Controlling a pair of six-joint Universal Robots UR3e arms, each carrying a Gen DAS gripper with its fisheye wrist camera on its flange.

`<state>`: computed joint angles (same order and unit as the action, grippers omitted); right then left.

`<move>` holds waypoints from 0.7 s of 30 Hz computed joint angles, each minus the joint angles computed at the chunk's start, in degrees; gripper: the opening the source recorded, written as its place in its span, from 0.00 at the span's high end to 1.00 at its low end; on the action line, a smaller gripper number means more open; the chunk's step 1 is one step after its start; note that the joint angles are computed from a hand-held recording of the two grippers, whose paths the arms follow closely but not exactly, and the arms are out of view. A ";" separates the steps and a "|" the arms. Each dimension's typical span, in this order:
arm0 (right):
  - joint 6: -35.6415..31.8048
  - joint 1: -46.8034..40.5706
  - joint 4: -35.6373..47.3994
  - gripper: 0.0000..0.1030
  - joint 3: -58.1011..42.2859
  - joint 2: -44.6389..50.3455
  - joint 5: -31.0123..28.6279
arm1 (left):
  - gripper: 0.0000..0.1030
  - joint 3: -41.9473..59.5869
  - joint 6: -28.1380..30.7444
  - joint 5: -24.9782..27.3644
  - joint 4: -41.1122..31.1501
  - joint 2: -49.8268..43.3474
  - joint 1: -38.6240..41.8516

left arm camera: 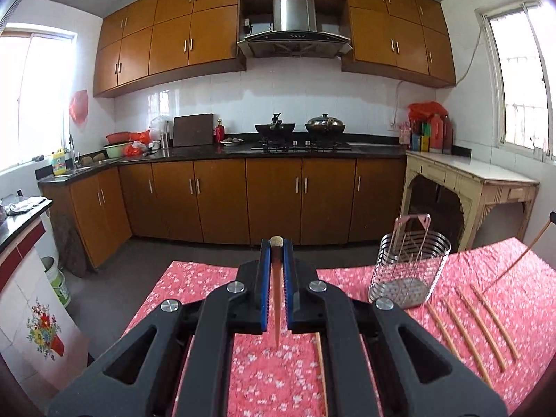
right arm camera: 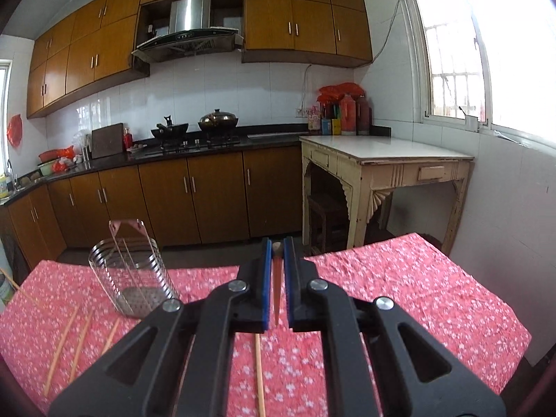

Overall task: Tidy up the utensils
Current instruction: 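Lift both held chopsticks upright and carry them over the wire basket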

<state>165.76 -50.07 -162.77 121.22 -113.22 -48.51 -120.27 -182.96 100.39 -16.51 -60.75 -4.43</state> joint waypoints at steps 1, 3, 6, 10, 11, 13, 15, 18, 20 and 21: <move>0.57 0.58 -0.16 0.92 -0.96 0.63 -0.36 | 0.94 0.62 -0.14 -0.78 -0.31 -0.14 0.62; 1.47 1.66 -0.21 0.92 -2.98 1.58 -0.92 | 0.94 1.52 -0.15 -1.70 -0.75 -0.23 1.38; 2.53 3.39 -0.03 0.92 -5.92 2.72 -1.65 | 0.94 2.70 0.10 -2.10 -1.03 -0.54 1.64; 3.25 4.16 1.99 0.92 -8.95 2.73 0.20 | 0.94 4.55 -0.15 -2.81 -1.57 -1.18 1.35; 3.51 4.27 2.61 0.92 -9.78 2.78 0.78 | 0.94 5.25 -0.25 -2.93 -1.61 -1.57 1.08; 4.20 4.72 3.89 0.92 -11.66 2.96 1.98 | 0.94 7.48 -0.56 -2.92 -1.83 -2.97 -0.03; 5.21 5.81 4.52 0.92 -14.02 3.90 2.66 | 0.94 10.51 -0.79 -2.64 -2.38 -5.09 -1.32; 8.14 9.02 5.41 0.92 -20.16 7.03 2.81 | 0.94 16.59 -1.24 -1.34 -3.20 -9.53 -4.10; 10.11 10.79 5.55 0.92 -23.97 8.93 3.03 | 0.94 21.92 -1.82 -1.34 -4.56 -12.75 -5.51; 11.26 12.02 5.26 0.92 -26.20 10.07 2.82 | 0.94 24.05 -2.12 -1.53 -5.02 -14.03 -6.08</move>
<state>177.03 -38.05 -157.51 95.03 -103.15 -45.69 -96.22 -185.07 98.87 -21.53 -74.78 -10.51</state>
